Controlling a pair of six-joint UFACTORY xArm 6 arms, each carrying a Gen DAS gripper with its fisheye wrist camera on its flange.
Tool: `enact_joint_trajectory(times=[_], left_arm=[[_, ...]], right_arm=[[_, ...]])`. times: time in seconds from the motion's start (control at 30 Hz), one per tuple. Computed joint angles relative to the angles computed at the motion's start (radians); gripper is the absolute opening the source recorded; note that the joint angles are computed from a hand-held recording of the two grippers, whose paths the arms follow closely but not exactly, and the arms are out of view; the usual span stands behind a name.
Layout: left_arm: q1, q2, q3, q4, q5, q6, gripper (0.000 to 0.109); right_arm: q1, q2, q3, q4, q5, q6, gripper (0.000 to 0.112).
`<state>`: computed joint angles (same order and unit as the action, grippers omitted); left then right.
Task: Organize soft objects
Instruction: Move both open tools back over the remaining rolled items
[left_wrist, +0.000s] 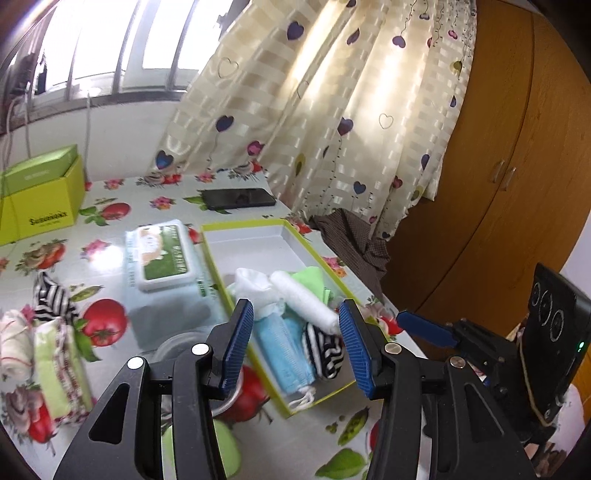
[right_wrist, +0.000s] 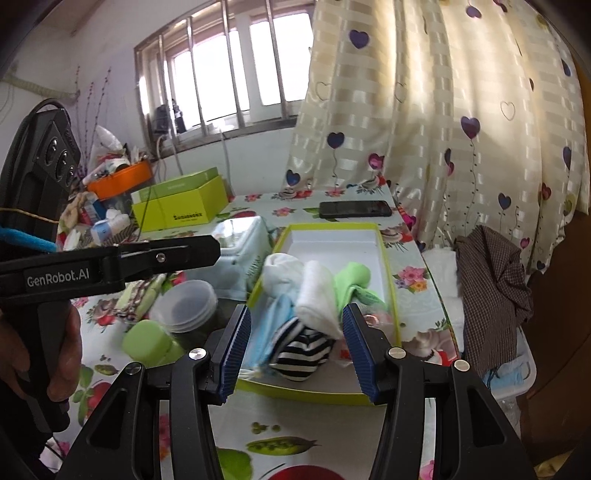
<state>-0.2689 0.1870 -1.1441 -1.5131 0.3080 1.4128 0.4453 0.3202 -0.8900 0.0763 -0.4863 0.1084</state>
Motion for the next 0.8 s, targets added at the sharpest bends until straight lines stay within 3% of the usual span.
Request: enact_joint_trajectory(times=[0.23, 0.8], left_arm=[[0.025, -0.060, 0.076, -0.068, -0.029, 0.081, 0.050], [0.113, -0.154, 0.195, -0.219, -0.011, 0.213, 0.050]], right_arm=[[0.051, -0.016, -0.001, 0.058, 0.012, -0.055, 0.052], [0.099, 0.008, -0.055, -0.032, 0.030, 0.016, 0.059]])
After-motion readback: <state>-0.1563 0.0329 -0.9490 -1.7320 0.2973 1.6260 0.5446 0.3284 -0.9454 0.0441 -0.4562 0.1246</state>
